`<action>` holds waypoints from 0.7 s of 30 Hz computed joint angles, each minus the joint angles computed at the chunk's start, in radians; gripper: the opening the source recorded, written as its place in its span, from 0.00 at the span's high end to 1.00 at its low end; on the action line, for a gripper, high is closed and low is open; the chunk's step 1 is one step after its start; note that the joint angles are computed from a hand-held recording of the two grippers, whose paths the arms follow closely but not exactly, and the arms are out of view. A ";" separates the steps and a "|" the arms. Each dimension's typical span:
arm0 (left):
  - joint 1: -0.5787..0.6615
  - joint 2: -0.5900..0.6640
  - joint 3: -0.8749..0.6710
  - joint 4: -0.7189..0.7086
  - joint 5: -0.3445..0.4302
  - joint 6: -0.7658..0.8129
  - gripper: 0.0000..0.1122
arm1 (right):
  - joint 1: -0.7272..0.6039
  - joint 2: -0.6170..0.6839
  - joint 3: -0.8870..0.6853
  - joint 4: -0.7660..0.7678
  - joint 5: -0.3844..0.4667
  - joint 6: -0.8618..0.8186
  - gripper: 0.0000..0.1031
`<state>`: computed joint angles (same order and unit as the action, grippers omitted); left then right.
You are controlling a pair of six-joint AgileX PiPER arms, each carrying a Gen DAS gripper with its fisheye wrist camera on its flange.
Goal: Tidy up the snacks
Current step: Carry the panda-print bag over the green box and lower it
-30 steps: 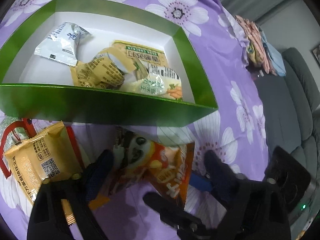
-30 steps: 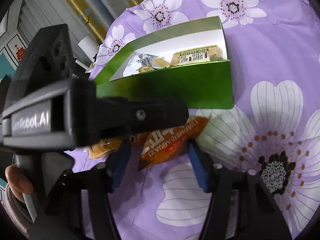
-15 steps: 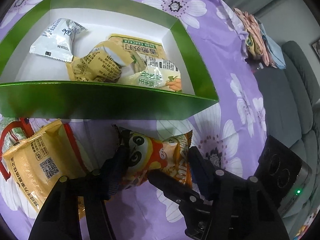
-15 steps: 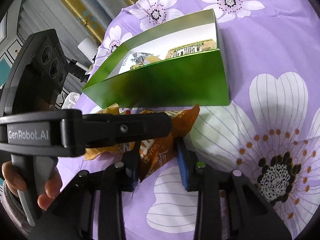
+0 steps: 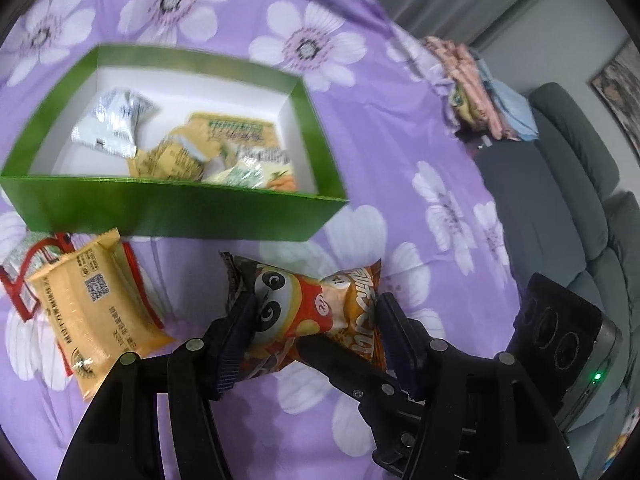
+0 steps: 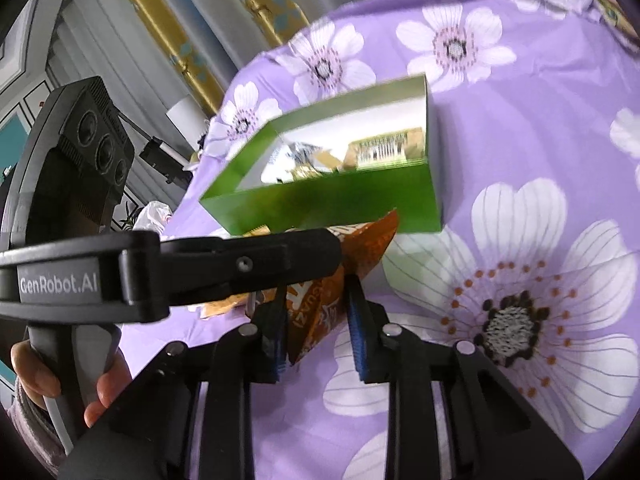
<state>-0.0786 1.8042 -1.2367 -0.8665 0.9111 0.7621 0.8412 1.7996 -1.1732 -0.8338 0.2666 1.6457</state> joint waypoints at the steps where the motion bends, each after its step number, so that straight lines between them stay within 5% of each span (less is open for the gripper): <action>1: -0.002 -0.023 0.016 -0.008 -0.006 0.008 0.45 | 0.011 -0.014 0.002 -0.020 0.020 0.016 0.75; 12: 0.042 -0.202 0.093 -0.066 0.007 0.066 0.45 | 0.092 -0.097 -0.039 -0.084 0.148 0.010 0.75; 21: 0.073 -0.221 0.064 -0.083 0.025 0.075 0.45 | 0.086 -0.077 -0.121 -0.029 0.178 -0.097 0.75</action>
